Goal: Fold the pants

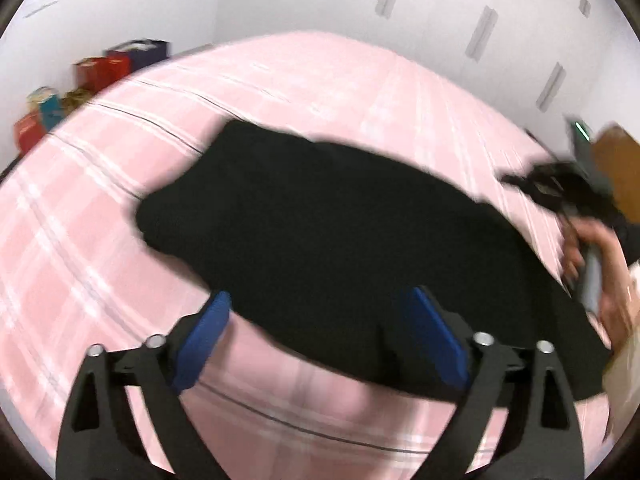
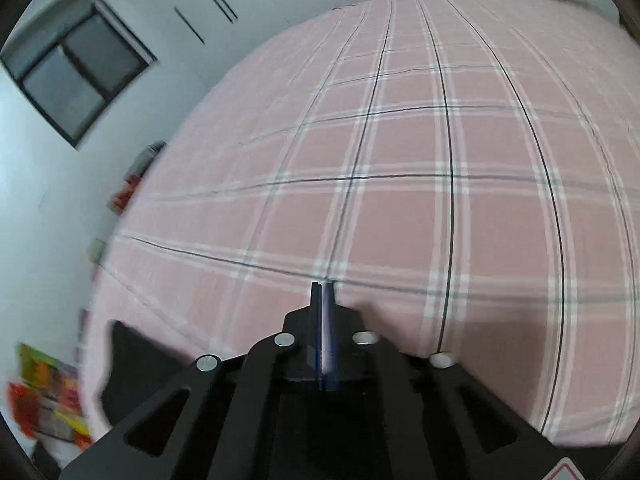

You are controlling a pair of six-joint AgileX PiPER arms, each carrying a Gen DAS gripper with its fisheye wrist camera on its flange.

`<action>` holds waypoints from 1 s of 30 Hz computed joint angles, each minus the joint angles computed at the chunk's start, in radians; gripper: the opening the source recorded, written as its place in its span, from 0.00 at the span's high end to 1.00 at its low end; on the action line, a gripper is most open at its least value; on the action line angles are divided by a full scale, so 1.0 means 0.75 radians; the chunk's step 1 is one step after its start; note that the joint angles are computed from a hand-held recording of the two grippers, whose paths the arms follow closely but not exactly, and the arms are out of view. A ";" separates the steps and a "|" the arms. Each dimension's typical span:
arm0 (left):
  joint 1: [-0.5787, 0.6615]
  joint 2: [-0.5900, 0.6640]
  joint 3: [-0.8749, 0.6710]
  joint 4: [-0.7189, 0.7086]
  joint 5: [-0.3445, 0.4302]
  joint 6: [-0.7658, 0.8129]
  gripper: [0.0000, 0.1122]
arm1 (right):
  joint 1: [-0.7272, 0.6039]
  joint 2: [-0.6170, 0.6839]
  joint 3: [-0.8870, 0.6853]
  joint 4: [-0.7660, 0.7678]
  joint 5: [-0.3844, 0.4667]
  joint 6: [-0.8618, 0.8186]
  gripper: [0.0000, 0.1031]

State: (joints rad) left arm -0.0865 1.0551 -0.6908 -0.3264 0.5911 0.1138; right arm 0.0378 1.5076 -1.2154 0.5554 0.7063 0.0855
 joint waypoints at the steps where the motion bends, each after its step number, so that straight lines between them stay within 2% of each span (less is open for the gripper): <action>1: 0.125 -0.006 -0.014 -0.111 0.037 0.122 0.16 | 0.021 -0.039 0.028 0.019 0.018 -0.048 0.80; 2: 0.241 0.012 -0.030 -0.232 0.085 0.256 0.13 | 0.035 -0.051 0.030 -0.001 0.056 -0.056 0.66; 3: 0.346 0.050 -0.055 -0.321 0.142 0.340 0.13 | 0.068 -0.042 0.025 -0.058 0.093 -0.019 0.37; 5: 0.449 0.107 -0.085 -0.352 0.227 0.348 0.13 | 0.102 0.014 -0.004 -0.095 0.134 -0.007 0.33; 6: 0.500 0.158 -0.101 -0.390 0.261 0.378 0.13 | 0.111 0.067 -0.027 -0.058 0.160 -0.033 0.34; 7: 0.527 0.186 -0.108 -0.416 0.281 0.386 0.13 | 0.113 0.101 -0.039 -0.017 0.169 -0.065 0.42; 8: 0.561 0.224 -0.112 -0.442 0.290 0.382 0.13 | 0.148 0.131 -0.061 -0.030 0.168 -0.058 0.55; 9: 0.578 0.265 -0.122 -0.467 0.283 0.397 0.13 | 0.178 0.136 -0.073 -0.096 0.162 -0.023 0.83; 10: 0.601 0.309 -0.137 -0.485 0.278 0.418 0.14 | 0.202 0.127 -0.065 -0.166 0.121 0.012 0.90; 11: 0.592 0.348 -0.150 -0.490 0.258 0.398 0.23 | 0.201 0.098 -0.058 -0.182 0.091 0.027 0.91; 12: 0.603 0.384 -0.158 -0.549 0.257 0.425 0.41 | 0.181 0.060 -0.043 -0.180 0.055 0.028 0.93; 13: 0.615 0.419 -0.177 -0.585 0.269 0.453 0.44 | 0.162 0.040 -0.028 -0.163 0.027 0.013 0.94; 16: 0.529 0.441 -0.187 -0.544 0.190 0.367 0.39 | 0.188 0.119 -0.052 -0.321 -0.004 0.072 0.94; 17: 0.496 0.436 -0.184 -0.506 0.162 0.346 0.36 | 0.191 0.167 -0.060 -0.329 0.012 0.056 0.94; 19: 0.396 0.400 -0.168 -0.341 0.083 0.225 0.34 | 0.167 0.152 -0.018 -0.257 -0.038 -0.007 0.89; 21: 0.308 0.376 -0.184 -0.112 0.045 0.053 0.30 | 0.105 0.025 0.057 -0.211 -0.074 0.033 0.81; 23: 0.298 0.341 -0.179 -0.042 0.045 0.013 0.27 | 0.084 -0.148 0.147 -0.241 -0.121 0.071 0.81; 24: 0.302 0.329 -0.173 -0.029 0.051 0.011 0.25 | 0.062 -0.251 0.200 -0.203 -0.099 0.024 0.81; 26: 0.299 0.384 -0.216 0.021 0.075 -0.016 0.24 | 0.061 -0.322 0.249 -0.115 -0.026 -0.076 0.81; 28: 0.298 0.447 -0.248 0.017 0.068 -0.013 0.30 | 0.116 -0.328 0.286 -0.146 0.022 -0.088 0.81; 29: 0.292 0.457 -0.259 0.015 0.069 0.006 0.44 | 0.164 -0.299 0.291 -0.222 0.018 -0.032 0.81; 30: 0.277 0.497 -0.294 0.043 0.064 -0.028 0.52 | 0.204 -0.257 0.297 -0.318 0.025 0.051 0.81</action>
State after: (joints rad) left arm 0.1210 1.4280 -0.9116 -0.2942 0.6388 0.0928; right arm 0.1909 1.3152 -0.9927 0.3167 0.7249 0.1238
